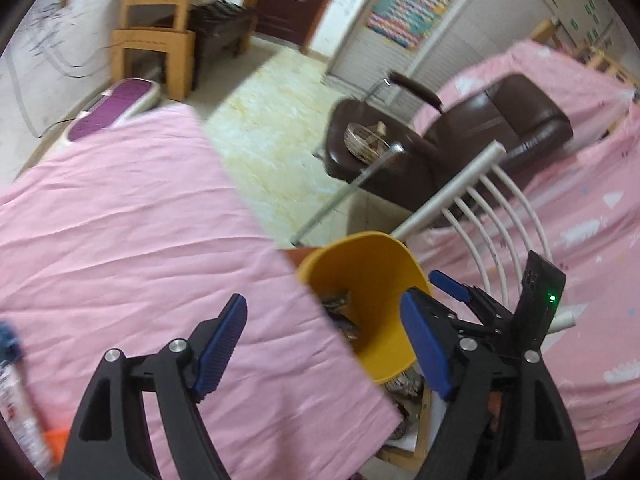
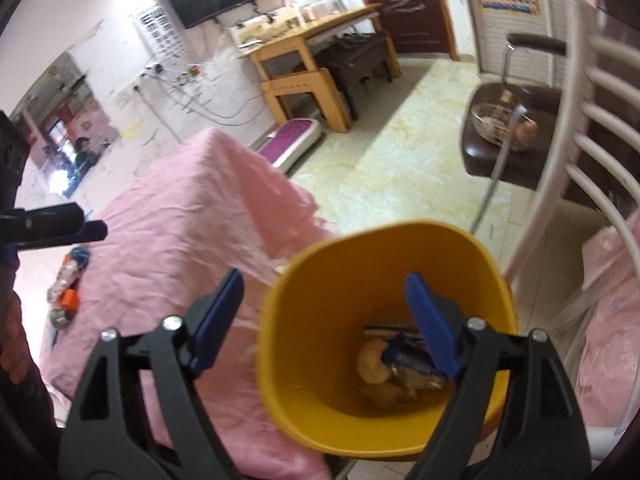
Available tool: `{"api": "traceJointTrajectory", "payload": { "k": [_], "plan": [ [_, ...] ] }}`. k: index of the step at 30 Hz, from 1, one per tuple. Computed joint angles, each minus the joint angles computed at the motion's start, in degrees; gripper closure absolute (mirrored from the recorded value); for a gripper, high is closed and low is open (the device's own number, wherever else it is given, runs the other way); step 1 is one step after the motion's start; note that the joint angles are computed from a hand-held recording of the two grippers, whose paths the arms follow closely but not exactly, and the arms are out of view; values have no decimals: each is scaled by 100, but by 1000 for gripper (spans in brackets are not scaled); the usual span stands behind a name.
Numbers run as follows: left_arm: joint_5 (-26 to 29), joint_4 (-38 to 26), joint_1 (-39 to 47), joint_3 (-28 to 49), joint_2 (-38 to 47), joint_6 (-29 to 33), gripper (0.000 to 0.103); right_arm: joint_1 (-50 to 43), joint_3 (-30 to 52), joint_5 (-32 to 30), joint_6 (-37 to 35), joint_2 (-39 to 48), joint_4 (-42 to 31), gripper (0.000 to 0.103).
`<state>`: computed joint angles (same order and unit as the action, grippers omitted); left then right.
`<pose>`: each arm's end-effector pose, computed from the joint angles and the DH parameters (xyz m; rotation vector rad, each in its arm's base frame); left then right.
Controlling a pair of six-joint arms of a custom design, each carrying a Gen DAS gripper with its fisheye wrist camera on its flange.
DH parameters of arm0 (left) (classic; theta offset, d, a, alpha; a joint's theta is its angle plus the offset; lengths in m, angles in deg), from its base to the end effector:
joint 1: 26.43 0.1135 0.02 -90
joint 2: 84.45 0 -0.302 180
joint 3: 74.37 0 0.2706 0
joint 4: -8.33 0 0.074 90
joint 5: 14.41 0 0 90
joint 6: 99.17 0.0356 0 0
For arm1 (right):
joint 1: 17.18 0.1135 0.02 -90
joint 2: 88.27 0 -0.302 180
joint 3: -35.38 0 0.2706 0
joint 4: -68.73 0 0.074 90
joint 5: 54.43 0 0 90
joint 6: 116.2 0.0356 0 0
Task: Collect trash
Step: 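Move both open grippers back over the remaining trash on the table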
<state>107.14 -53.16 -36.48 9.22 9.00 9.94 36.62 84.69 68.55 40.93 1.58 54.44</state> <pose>0.3297 -0.0773 0.2698 0.7974 2.5704 -0.7222 0.1838 0.2183 0.1547 0.4888 2.2948 0.3033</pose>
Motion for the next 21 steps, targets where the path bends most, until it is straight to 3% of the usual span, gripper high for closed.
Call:
{"api": "traceJointTrajectory", "payload": {
  "k": [6,12,18,19,21],
  "plan": [
    [-99,-172,1420,214,-264,453,23,253,1437,23,-786,605,-233,13],
    [195,-635,2857,1100,366,782,22,402,3036,-360,-1664,1478,-312,13],
    [-756,-452,3372,1698,1048,805,21,505,5034,-1147,-2270,2735,-728,12],
    [-928,-491,3431,1880,1281,772,21,541,5488,-1276,-2372,3008,-920,8],
    [-1013,-611,3541,2157,1633,809,21,581,6127,-1481,-2538,3404,-1173,7]
  ]
}}
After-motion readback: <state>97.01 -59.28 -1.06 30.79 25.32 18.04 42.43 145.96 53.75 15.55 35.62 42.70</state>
